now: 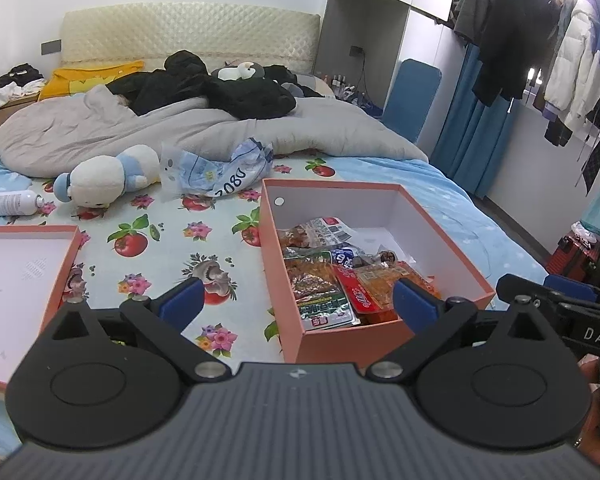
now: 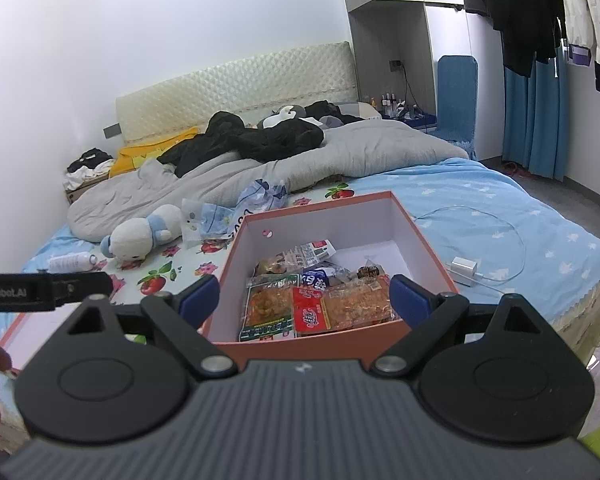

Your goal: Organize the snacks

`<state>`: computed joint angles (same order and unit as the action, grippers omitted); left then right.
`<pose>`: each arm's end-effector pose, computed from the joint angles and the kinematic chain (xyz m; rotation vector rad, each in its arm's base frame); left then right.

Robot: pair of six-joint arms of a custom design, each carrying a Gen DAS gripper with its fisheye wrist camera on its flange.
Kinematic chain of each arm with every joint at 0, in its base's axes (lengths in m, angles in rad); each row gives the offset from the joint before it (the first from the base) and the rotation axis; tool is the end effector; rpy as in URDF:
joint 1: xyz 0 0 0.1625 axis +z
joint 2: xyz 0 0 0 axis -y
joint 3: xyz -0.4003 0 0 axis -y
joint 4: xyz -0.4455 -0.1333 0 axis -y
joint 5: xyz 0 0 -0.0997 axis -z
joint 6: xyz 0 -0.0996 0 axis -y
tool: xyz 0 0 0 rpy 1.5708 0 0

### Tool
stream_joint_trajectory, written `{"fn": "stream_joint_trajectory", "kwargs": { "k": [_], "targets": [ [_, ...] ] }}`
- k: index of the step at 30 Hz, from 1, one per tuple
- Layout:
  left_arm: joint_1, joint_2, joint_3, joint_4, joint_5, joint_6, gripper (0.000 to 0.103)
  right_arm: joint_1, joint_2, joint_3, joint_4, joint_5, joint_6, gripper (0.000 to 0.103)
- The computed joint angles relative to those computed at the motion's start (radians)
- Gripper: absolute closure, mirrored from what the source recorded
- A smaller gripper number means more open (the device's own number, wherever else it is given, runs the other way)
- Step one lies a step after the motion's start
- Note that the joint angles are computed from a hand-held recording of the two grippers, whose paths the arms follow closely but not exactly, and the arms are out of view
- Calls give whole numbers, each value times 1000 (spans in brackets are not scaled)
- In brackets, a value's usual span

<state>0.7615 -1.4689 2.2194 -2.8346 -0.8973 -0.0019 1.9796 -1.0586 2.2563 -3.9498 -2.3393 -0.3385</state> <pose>-0.2210 -0.4807 0.2380 0.7872 2.4400 -0.9683 0.2427 -0.3991 0.1616 0.2310 -2.1126 1.4036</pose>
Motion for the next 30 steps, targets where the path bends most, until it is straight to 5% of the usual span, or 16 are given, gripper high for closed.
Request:
{"fn": "stream_joint_trajectory", "kwargs": {
  "k": [30],
  "targets": [
    [-16, -17, 7, 29, 32, -39, 0, 2, 1, 0, -2, -11, 16, 10]
  ]
}}
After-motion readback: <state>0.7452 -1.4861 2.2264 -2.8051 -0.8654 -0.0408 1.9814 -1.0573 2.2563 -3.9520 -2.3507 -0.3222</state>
